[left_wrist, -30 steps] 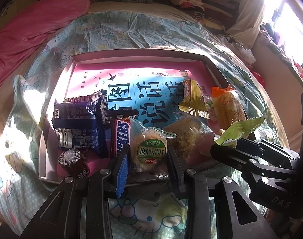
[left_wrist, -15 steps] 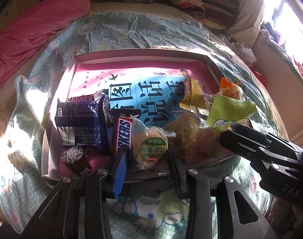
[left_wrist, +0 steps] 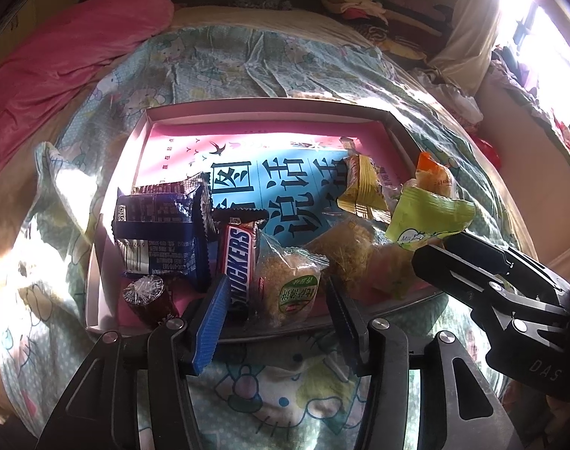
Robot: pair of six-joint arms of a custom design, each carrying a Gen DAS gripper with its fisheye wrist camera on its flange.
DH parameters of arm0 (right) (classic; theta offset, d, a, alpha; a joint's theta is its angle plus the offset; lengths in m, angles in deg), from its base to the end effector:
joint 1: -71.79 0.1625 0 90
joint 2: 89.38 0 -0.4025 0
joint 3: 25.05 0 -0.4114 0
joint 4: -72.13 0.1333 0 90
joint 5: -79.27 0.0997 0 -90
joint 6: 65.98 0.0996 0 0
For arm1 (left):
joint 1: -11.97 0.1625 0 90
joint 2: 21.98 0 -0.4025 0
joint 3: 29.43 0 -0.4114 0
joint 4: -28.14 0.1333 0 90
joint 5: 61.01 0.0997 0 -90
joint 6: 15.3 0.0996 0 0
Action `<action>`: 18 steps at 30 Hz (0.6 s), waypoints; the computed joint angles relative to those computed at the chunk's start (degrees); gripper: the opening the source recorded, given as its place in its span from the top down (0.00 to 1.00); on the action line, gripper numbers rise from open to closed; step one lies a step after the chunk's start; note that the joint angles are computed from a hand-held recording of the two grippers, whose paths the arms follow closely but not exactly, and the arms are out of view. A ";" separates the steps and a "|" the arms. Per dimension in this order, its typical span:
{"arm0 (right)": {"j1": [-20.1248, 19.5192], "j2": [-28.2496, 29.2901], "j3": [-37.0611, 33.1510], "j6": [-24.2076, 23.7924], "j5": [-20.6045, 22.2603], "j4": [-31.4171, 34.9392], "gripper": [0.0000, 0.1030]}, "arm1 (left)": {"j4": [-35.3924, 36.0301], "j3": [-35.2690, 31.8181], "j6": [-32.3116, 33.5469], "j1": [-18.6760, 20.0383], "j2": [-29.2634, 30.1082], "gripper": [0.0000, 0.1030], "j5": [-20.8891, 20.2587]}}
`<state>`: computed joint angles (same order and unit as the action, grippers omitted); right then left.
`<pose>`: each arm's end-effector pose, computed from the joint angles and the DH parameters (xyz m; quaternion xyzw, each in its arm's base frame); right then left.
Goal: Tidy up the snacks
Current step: 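Lower the pastry into the box with the left tool while the right tool lowers the green bag in, then open both tools and withdraw them from the box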
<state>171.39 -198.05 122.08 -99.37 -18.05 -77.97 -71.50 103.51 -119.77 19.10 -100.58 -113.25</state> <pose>0.1727 -0.2978 0.2329 0.3480 -0.9164 0.1704 0.1000 -0.3082 -0.2344 0.0967 -0.0431 0.8827 -0.3217 0.3399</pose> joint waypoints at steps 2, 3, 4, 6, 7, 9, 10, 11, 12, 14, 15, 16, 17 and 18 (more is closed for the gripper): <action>-0.09 -0.37 0.04 0.04 0.36 -0.05 0.40 | 0.24 -0.21 0.00 -0.21 0.29 0.44 0.07; -0.08 -0.59 0.18 0.02 0.37 -0.44 0.40 | 0.03 -0.21 0.08 -0.34 0.37 0.41 0.07; 0.03 -0.64 0.20 -0.01 0.34 -0.75 0.39 | -0.11 -0.22 0.14 -0.44 0.44 0.40 0.14; 0.13 -0.90 0.31 0.04 0.31 -1.47 0.38 | -0.09 -0.33 0.18 -0.64 0.62 0.39 0.39; 0.09 -1.14 0.36 -0.06 0.57 -1.72 0.38 | 0.21 -0.53 0.12 -0.69 0.83 0.38 0.41; 0.09 -1.57 0.47 -0.29 0.96 -2.21 0.37 | 1.16 -0.87 -0.42 -0.91 1.02 0.35 0.55; 0.21 -1.72 0.65 -0.55 0.96 -2.88 0.36 | 1.57 -0.90 -0.77 -1.07 0.91 0.35 0.70; 0.50 -1.80 0.88 -0.86 0.74 -3.78 0.35 | 2.12 -0.95 -1.33 -1.32 0.76 0.34 0.88; 0.75 -1.94 1.18 -1.42 0.63 -4.70 0.34 | 2.67 -0.98 -1.84 -1.56 0.58 0.34 1.05; 1.65 -1.94 1.76 -2.50 0.27 -6.85 0.33 | 3.87 -1.16 -2.56 -1.98 0.28 0.33 1.24; 2.09 -2.09 2.15 -3.15 0.15 -8.06 0.32 | 4.72 -1.37 -3.07 -2.22 0.22 0.33 1.32; 2.49 -2.22 2.53 -3.84 0.22 -9.33 0.32 | 5.71 -1.59 -3.65 -2.52 0.15 0.33 1.43; 2.93 -2.44 2.86 -4.55 0.33 -10.41 0.31 | 6.74 -1.82 -4.29 -2.80 0.07 0.33 1.53; 3.26 -2.69 3.26 -5.24 0.65 -11.56 0.30 | 7.90 -2.06 -5.10 -3.11 -0.04 0.33 1.59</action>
